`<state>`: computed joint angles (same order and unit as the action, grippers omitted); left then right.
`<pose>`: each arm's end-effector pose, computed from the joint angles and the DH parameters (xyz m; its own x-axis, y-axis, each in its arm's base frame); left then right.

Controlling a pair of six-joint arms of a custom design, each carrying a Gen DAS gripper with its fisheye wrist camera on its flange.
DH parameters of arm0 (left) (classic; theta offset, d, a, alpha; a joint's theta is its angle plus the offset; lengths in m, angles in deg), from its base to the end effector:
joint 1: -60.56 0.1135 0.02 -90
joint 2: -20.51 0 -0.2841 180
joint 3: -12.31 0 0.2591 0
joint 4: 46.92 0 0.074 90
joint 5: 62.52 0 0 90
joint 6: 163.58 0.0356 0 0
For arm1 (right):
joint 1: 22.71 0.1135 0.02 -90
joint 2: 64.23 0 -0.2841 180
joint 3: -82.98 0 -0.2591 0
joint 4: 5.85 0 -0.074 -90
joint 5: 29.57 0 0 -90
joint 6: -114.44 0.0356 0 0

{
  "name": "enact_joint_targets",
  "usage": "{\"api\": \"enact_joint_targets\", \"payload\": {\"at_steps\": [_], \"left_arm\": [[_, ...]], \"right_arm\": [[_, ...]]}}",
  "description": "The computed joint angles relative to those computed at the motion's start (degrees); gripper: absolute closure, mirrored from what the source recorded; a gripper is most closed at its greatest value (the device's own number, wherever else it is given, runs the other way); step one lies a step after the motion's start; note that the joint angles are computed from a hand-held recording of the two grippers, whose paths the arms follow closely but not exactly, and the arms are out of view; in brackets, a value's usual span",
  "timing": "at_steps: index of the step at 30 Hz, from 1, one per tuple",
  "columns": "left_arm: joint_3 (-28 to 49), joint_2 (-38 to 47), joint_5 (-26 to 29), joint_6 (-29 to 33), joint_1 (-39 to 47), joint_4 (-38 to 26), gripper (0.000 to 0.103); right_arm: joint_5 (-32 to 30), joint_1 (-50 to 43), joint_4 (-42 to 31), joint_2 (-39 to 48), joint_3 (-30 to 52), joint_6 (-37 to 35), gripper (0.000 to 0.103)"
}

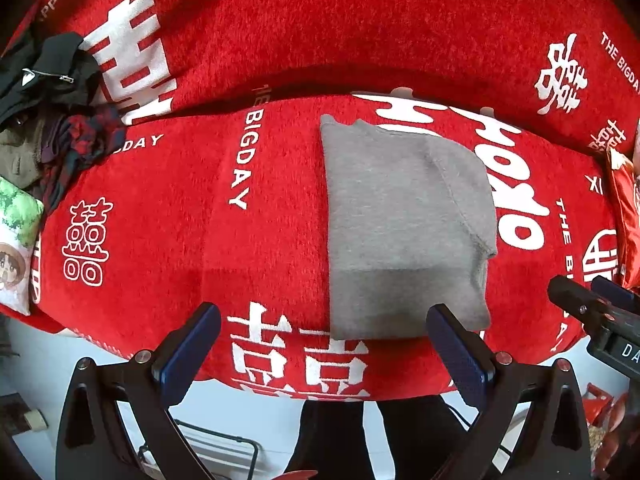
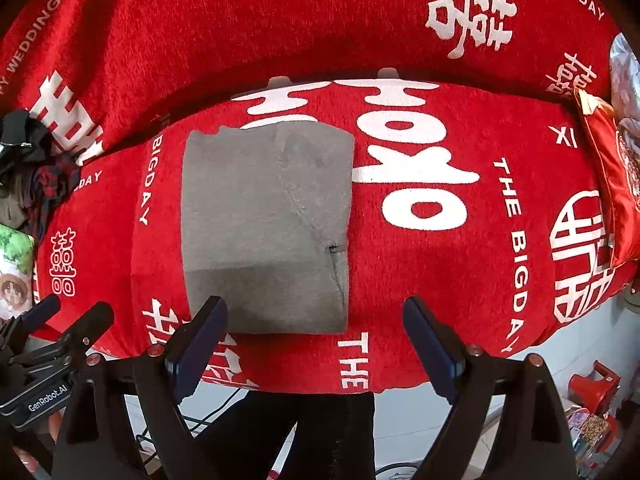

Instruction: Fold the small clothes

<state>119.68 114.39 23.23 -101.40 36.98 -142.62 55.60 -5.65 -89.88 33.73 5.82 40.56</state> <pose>0.2815 -0.1200 0.3489 -0.9850 -0.0779 -0.1541 -0.0791 0.9969 0.0017 0.3224 0.1021 0.3094 -0.9874 -0.0136 -0.1579 -0.0347 0.9907 0.1317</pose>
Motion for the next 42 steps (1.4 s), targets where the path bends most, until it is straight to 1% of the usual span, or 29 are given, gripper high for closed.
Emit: {"api": "enact_joint_targets", "payload": {"at_steps": [9, 13, 37, 42], "left_arm": [[1.1, 0.5, 1.5, 1.6, 0.1, -0.5, 0.0], [1.5, 0.8, 0.6, 2.2, -0.2, -0.9, 0.0], [2.0, 0.9, 0.3, 3.0, 0.7, -2.0, 0.0], [2.1, 1.0, -1.1, 3.5, 0.2, -2.3, 0.0]], "right_arm": [[2.5, 1.4, -0.3, -0.2, 0.7, -0.2, 0.012], [3.7, 2.0, -0.4, -0.2, 1.1, -0.4, 0.012], [4.9, 3.1, -1.0, 0.2, 2.7, 0.0, 0.012], [5.0, 3.4, -0.9, 0.1, 2.5, 0.1, 0.012]]}}
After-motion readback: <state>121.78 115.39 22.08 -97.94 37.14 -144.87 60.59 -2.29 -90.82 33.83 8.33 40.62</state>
